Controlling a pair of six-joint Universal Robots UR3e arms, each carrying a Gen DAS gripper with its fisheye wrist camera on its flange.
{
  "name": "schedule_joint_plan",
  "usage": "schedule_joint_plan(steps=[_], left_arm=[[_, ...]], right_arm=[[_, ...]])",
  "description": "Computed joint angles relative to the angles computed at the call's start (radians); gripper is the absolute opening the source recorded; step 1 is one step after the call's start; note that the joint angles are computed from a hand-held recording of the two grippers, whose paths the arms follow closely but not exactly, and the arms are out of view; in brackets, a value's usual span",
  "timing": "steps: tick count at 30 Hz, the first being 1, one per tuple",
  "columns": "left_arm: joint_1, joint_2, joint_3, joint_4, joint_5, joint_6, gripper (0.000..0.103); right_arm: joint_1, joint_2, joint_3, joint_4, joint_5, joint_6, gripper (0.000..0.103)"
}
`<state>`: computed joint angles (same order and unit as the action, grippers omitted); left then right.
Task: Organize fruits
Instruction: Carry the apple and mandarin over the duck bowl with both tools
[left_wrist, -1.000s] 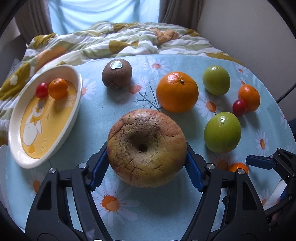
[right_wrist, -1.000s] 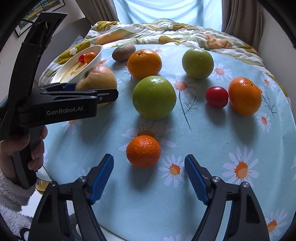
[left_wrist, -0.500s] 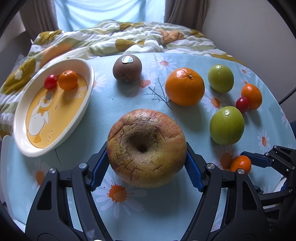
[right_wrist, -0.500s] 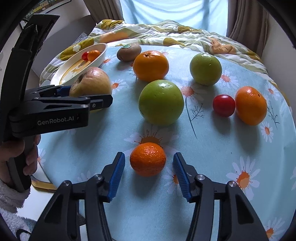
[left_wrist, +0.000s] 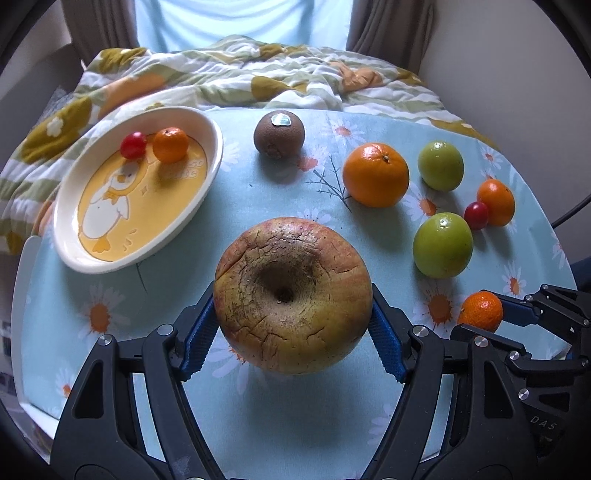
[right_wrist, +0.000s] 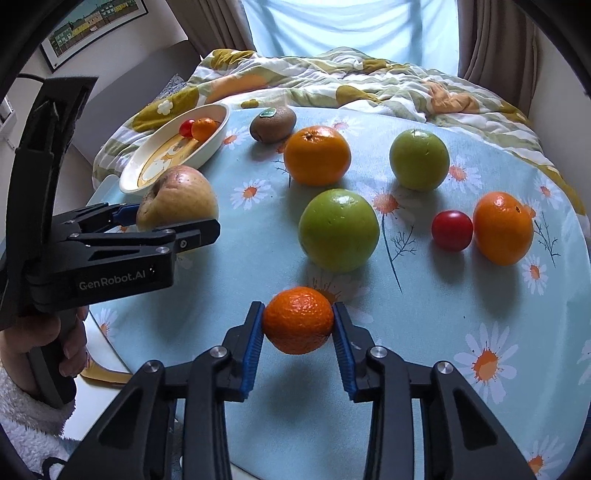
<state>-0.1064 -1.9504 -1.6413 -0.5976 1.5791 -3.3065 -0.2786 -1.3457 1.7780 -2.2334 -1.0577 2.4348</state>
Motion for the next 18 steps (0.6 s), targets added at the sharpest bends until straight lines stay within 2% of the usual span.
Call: schedule_joint_plan(steps=[13, 18], left_arm=[[0.034, 0.203, -0.045, -0.091, 0.018, -0.057, 0.080], [0.111, 0.271, -0.064, -0.126, -0.027, -0.007, 0.080]], right_arm=[[0.020, -0.045, -0.152, 0.173, 0.036, -0.045, 0.034], [0.061, -0.037, -0.216, 0.173, 0.025, 0.012, 0.034]])
